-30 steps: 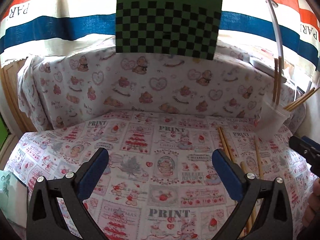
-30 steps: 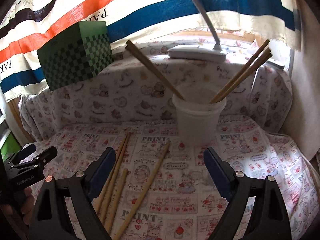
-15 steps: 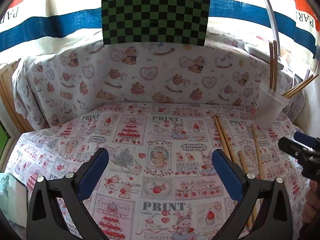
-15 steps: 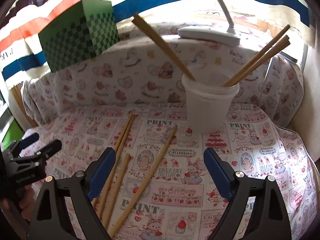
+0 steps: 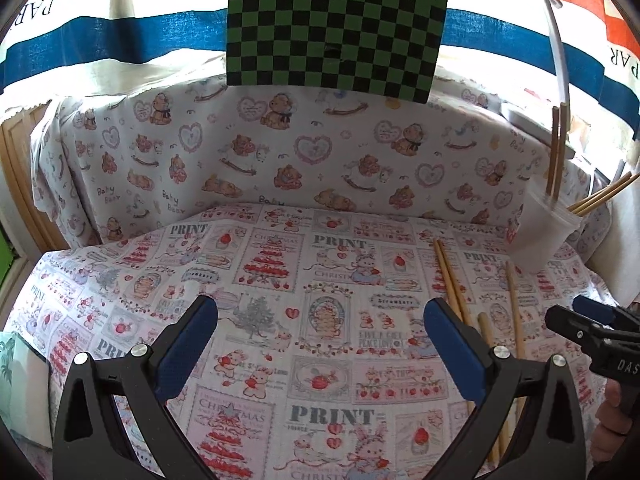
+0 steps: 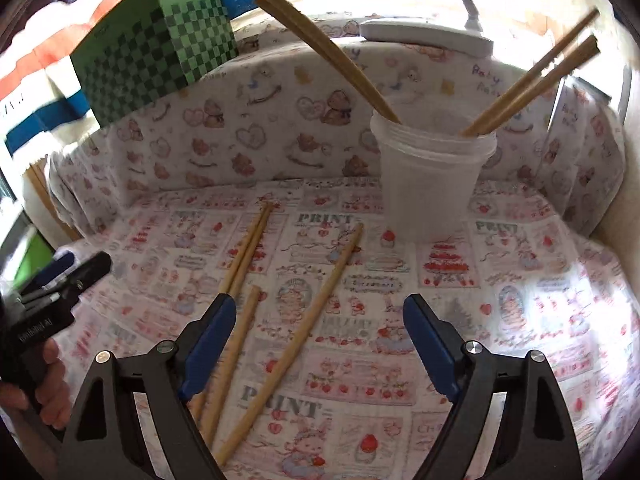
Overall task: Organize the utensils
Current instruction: 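Move both open tools back over the loose wooden sticks, then close the right tool on a single wooden stick on the cloth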
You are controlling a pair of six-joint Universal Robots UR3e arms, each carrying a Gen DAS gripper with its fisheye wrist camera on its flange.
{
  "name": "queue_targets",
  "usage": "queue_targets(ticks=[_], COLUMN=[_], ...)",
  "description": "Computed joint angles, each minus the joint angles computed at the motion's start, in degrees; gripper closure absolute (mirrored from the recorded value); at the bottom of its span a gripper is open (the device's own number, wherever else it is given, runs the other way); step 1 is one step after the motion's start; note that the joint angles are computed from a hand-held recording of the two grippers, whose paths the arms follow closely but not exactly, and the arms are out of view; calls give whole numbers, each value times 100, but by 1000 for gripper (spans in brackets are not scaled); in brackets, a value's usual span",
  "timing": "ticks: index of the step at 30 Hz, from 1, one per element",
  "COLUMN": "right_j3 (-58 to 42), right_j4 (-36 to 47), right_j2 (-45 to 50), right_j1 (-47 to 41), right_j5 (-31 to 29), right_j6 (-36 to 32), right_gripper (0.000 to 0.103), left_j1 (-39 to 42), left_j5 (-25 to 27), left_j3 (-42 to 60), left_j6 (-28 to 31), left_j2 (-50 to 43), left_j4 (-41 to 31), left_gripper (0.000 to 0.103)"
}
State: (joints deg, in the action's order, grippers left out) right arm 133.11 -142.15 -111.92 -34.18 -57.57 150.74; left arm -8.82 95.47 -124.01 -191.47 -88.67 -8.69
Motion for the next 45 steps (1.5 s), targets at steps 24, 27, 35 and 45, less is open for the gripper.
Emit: queue_targets(ticks=[24, 27, 35, 45], right_j3=[-68, -27, -145, -483], right_j4=[-973, -1239, -819, 619], right_j2=[1089, 1177, 1116, 776], right_j1=[1126, 1282, 966, 172], right_j5=[-1269, -1435, -1170, -337], right_j6=[390, 485, 329, 80], right_gripper=[71, 72, 95, 94], left_j1=[-320, -255, -152, -122], left_j5=[376, 328, 252, 315], left_j3=[195, 139, 119, 117], left_j6=[-85, -121, -140, -144], left_j2=[-229, -145, -54, -74], left_j4=[-150, -125, -191, -201], left_gripper=[1, 1, 1, 1])
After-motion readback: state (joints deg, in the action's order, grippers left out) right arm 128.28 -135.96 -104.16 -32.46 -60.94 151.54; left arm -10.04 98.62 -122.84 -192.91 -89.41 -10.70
